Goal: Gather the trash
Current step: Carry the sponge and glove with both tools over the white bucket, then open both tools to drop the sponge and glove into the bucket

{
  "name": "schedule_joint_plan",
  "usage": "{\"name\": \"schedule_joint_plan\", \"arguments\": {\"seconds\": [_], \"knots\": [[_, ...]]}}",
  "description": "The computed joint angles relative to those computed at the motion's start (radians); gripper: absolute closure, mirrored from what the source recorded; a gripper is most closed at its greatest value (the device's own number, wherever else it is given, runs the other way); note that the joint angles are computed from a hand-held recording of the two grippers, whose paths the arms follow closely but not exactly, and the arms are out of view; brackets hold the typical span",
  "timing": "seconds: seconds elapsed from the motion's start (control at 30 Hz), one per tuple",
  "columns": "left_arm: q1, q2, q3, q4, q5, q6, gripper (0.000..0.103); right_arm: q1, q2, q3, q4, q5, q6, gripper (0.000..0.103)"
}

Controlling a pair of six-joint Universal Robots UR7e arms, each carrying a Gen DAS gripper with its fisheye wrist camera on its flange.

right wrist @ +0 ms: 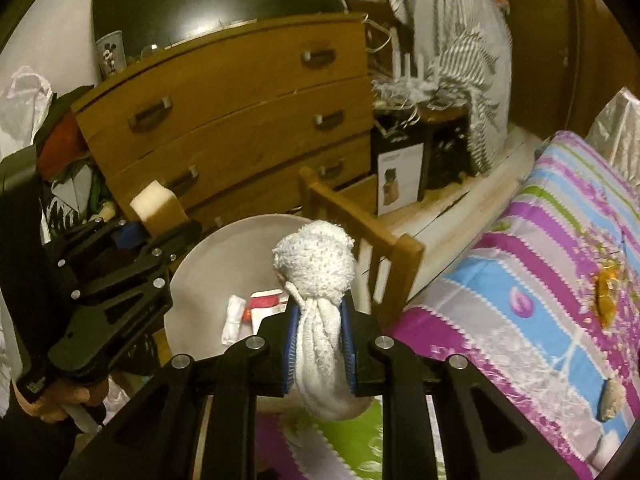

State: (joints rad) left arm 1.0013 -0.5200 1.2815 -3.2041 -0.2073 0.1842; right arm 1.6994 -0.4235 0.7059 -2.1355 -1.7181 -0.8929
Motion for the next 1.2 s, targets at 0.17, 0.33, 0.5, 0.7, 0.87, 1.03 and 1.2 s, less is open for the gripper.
{"name": "schedule_joint_plan", "arguments": {"seconds": [0.17, 0.33, 0.5, 0.7, 0.87, 1.03, 1.2], "knots": [[0.024, -0.039, 0.048, 0.073, -0.018, -0.079, 0.074, 0.018, 0.055, -0.074, 0.056, -0.006, 0.021, 0.083], [0.044, -0.054, 0.063, 0.093, -0.042, -0.11, 0.074, 0.026, 0.088, -0.113, 0.071, -0.028, 0.018, 0.083], [0.054, -0.057, 0.07, 0.092, -0.052, -0.115, 0.074, 0.024, 0.116, -0.165, 0.12, -0.02, 0.04, 0.083], [0.063, -0.062, 0.072, 0.105, -0.063, -0.129, 0.074, 0.027, 0.138, -0.193, 0.131, -0.036, 0.036, 0.082], [0.065, -0.064, 0.071, 0.125, -0.07, -0.144, 0.074, 0.029, 0.156, -0.225, 0.145, -0.057, 0.032, 0.082], [0.07, -0.067, 0.066, 0.171, -0.08, -0.166, 0.074, 0.031, 0.171, -0.254, 0.167, -0.067, 0.029, 0.082], [0.077, -0.077, 0.066, 0.255, -0.086, -0.238, 0.07, 0.033, 0.19, -0.287, 0.188, -0.075, 0.019, 0.071]]}}
